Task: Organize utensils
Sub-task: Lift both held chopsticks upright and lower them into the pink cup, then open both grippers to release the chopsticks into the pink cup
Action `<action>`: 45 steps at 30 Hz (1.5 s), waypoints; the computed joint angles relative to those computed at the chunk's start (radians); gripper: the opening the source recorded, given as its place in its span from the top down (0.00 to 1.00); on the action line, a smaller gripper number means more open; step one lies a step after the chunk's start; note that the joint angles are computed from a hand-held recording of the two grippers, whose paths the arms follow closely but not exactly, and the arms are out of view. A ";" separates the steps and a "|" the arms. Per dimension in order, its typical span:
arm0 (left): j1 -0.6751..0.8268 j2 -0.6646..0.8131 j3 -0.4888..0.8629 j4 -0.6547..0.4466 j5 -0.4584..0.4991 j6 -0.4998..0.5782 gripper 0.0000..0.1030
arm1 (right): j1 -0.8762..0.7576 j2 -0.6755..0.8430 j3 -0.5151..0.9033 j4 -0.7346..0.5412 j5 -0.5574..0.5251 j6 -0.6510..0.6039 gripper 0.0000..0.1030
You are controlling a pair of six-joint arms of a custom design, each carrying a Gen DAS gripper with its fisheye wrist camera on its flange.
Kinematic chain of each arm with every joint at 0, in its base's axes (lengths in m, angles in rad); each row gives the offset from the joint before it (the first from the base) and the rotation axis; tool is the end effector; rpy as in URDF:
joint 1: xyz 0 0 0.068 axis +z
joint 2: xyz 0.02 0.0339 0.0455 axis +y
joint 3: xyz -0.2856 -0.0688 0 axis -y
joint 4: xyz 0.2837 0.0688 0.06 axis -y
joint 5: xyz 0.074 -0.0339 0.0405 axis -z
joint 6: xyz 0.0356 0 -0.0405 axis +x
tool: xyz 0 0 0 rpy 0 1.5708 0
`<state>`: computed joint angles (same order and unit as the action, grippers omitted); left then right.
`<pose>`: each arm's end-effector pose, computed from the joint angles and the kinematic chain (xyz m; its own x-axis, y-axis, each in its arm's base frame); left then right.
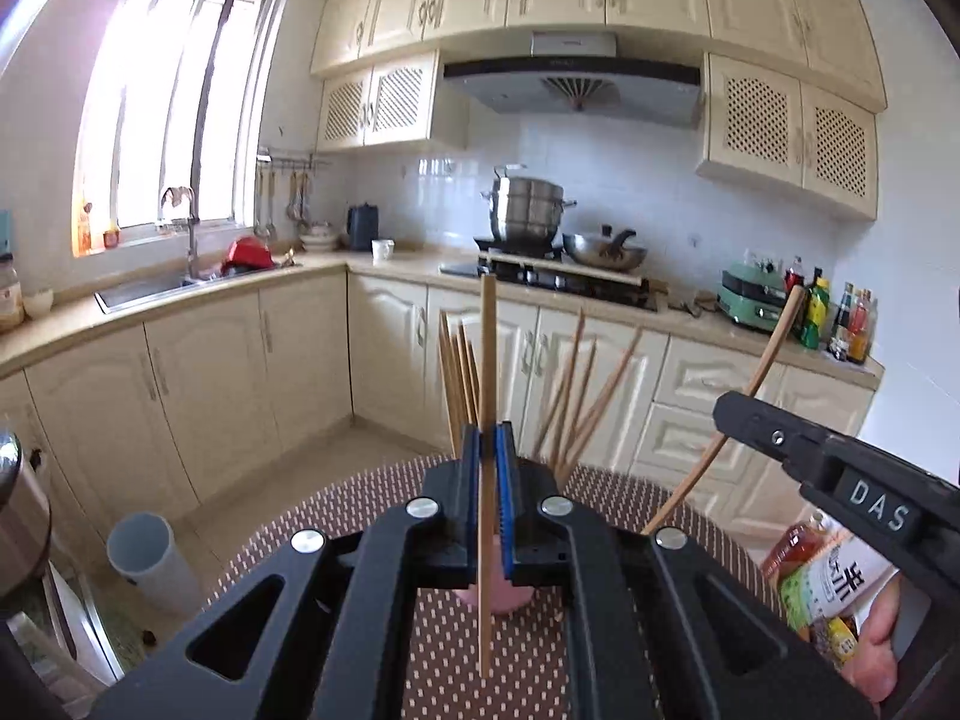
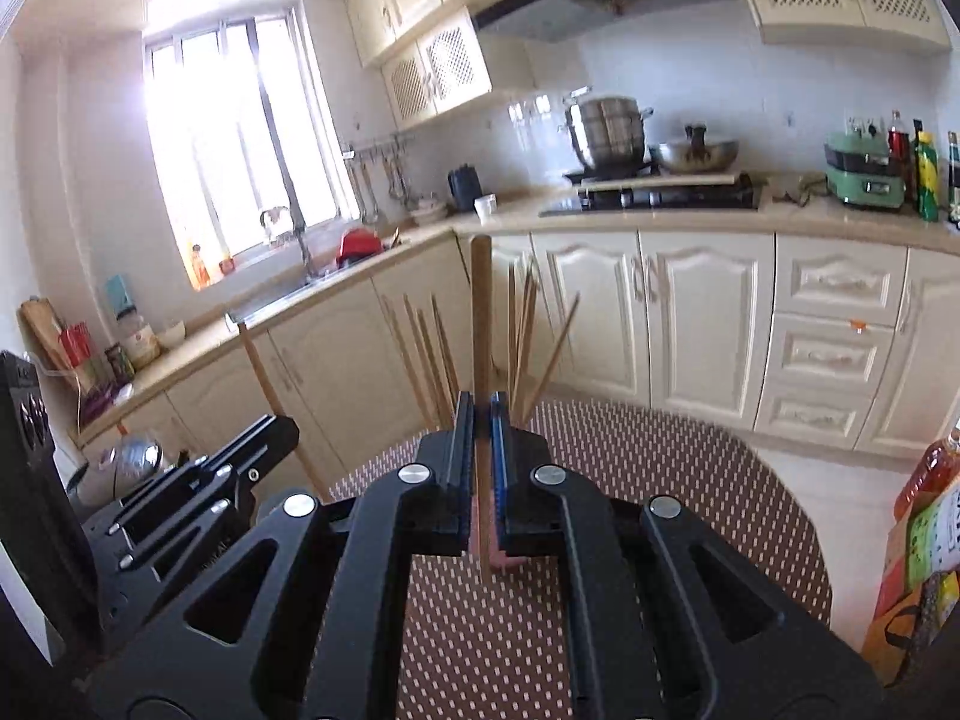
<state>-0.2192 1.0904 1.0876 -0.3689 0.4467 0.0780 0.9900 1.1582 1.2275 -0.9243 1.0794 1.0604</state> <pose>0.2609 -0.0739 0.3874 -0.3075 0.1405 -0.9411 0.6148 0.7842 -0.0838 0.1601 0.1867 0.3861 -0.2695 0.3398 -0.9011 0.3236 0.9132 0.2476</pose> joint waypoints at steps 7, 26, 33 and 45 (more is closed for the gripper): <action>-0.043 0.086 0.154 0.026 -0.028 -0.069 0.94 | -0.075 0.013 0.088 0.118 -0.003 -0.224 0.95; -0.136 0.401 0.300 0.084 -0.153 -0.078 0.94 | -0.370 0.115 0.022 0.378 -0.299 -0.421 0.95; -0.120 0.452 0.250 0.113 -0.147 -0.062 0.94 | -0.416 0.158 -0.040 0.382 -0.398 -0.357 0.95; -0.098 0.406 0.108 0.213 -0.135 -0.040 0.91 | -0.430 0.189 -0.091 0.382 -0.505 -0.303 0.94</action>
